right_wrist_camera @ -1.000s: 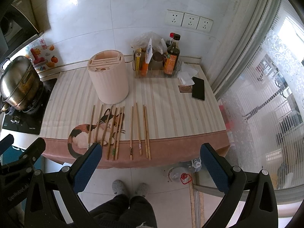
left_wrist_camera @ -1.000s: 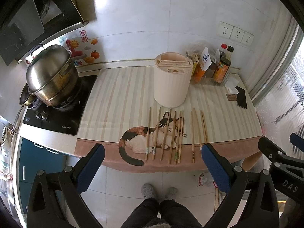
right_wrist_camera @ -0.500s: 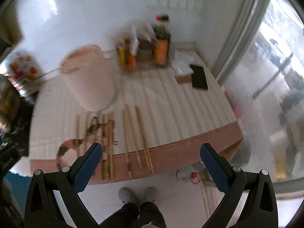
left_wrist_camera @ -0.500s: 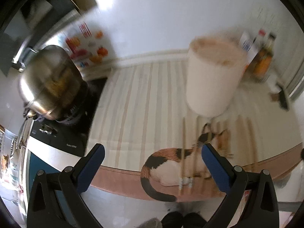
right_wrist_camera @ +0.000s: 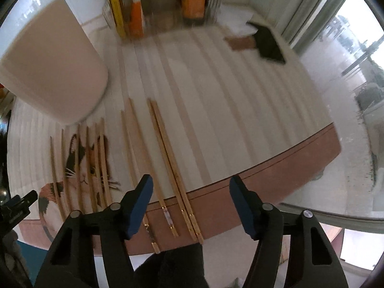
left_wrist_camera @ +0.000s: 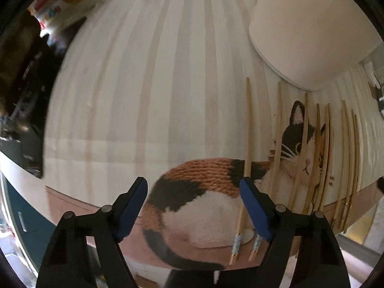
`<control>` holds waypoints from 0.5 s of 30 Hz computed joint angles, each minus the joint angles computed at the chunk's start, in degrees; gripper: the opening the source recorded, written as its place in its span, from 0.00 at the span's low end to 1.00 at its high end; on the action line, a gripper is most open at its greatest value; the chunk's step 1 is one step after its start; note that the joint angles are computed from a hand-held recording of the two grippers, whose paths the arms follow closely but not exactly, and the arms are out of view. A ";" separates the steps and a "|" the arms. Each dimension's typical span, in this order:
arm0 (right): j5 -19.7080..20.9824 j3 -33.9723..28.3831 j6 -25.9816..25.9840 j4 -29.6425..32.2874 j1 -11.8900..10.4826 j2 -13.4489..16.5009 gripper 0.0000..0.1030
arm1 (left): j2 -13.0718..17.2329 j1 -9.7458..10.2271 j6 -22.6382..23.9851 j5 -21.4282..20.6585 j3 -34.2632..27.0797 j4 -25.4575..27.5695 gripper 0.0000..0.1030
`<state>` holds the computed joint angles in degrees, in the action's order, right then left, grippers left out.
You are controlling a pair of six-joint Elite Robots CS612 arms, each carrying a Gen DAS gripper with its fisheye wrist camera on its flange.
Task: Organize utensils
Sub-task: 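Lower the left tool and grasp a wooden chopstick while the right tool grasps another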
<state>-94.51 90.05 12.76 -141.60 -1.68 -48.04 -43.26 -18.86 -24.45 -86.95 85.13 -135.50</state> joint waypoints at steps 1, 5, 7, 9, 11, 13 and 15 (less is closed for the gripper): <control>0.51 -0.48 -0.20 0.68 -0.09 0.49 0.61 | 0.31 -0.09 -0.22 -0.46 -0.34 0.27 0.75; 3.22 -2.32 -1.72 3.10 -0.78 2.54 0.51 | 1.53 -0.67 -0.35 -1.31 -1.90 1.01 0.73; 4.46 -3.12 -2.43 3.86 -1.28 3.37 0.49 | 2.02 -1.10 -0.62 -0.77 -2.78 2.32 0.71; 5.23 -4.12 -3.16 4.60 -1.61 4.30 0.48 | 2.51 -1.48 -0.68 -0.63 -3.45 2.82 0.70; 6.58 -4.83 -3.74 5.49 -2.09 4.95 0.46 | 2.99 -2.07 -0.59 0.93 -4.26 4.32 0.56; 8.25 -5.54 -4.63 6.49 -2.53 5.63 0.43 | 2.99 -2.31 -1.51 1.13 -4.42 4.28 0.46; 9.86 -6.16 -6.05 7.18 -2.86 6.28 0.40 | 2.78 -2.15 -1.95 -0.64 -4.15 3.51 0.26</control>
<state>-84.65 83.89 6.71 -134.42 -4.54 -41.77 -40.48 -21.00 -26.40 -87.60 80.98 -131.99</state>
